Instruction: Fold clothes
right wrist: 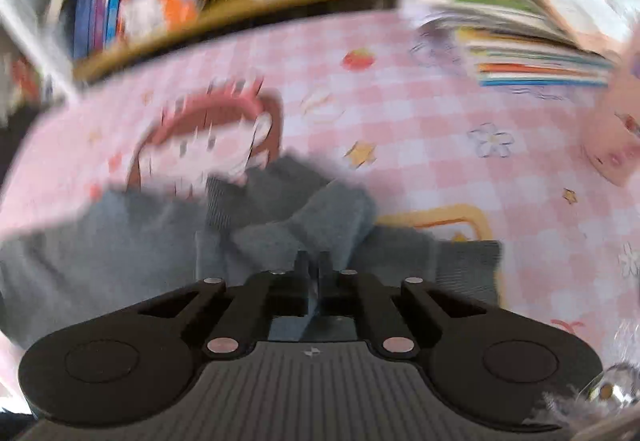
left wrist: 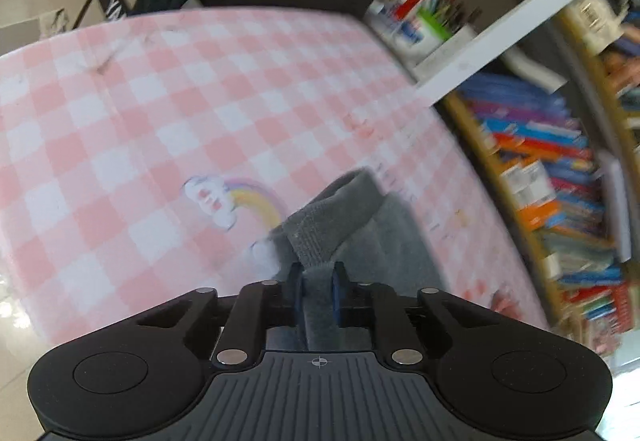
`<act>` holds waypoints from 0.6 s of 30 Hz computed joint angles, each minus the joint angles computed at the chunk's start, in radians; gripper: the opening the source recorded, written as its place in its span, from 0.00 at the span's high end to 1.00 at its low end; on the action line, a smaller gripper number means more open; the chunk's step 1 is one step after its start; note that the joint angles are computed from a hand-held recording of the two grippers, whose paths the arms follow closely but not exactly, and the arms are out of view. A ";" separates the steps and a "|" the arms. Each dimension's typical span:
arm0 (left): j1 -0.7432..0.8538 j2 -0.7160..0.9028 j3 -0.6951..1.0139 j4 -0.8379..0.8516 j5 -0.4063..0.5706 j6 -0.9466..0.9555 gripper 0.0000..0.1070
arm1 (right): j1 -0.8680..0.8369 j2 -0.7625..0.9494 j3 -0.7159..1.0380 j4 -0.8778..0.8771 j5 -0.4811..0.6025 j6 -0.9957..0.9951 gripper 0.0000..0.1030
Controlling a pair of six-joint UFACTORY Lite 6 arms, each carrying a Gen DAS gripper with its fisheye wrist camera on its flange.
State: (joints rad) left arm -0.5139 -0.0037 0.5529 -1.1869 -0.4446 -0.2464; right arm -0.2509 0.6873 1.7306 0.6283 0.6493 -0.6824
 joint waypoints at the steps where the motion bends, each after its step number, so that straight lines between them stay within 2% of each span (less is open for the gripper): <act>1: 0.008 -0.032 -0.027 0.047 -0.022 -0.048 0.92 | -0.028 -0.015 -0.002 0.013 -0.011 0.004 1.00; 4: 0.033 -0.122 -0.069 -0.003 -0.053 0.008 0.93 | -0.114 -0.037 0.018 0.029 0.015 0.022 1.00; 6: 0.066 -0.161 -0.078 -0.037 -0.038 0.094 0.93 | -0.170 -0.034 0.053 0.035 0.058 0.035 1.00; 8: 0.076 -0.182 -0.079 -0.075 -0.034 0.157 0.93 | -0.169 0.008 0.123 0.004 0.160 0.040 0.94; 10: 0.076 -0.195 -0.081 -0.090 -0.039 0.179 0.93 | -0.114 -0.011 0.089 -0.005 0.145 0.012 0.92; 12: 0.064 -0.196 -0.085 -0.080 -0.052 0.157 0.93 | -0.041 -0.020 0.055 0.050 0.150 -0.047 0.76; 13: 0.053 -0.201 -0.089 -0.085 -0.060 0.156 0.93 | 0.002 -0.020 0.043 0.072 0.144 -0.070 0.60; 14: 0.041 -0.207 -0.094 -0.090 -0.068 0.156 0.93 | 0.045 -0.017 0.039 0.077 0.136 -0.090 0.50; 15: 0.029 -0.212 -0.102 -0.086 -0.081 0.137 0.93 | 0.101 -0.001 0.054 0.057 0.130 -0.098 0.47; 17: 0.006 -0.222 -0.123 -0.073 -0.112 0.090 0.93 | 0.209 0.047 0.102 -0.008 0.116 -0.093 0.34; 18: -0.006 -0.227 -0.136 -0.066 -0.129 0.063 0.93 | 0.252 0.076 0.125 -0.064 0.097 -0.071 0.33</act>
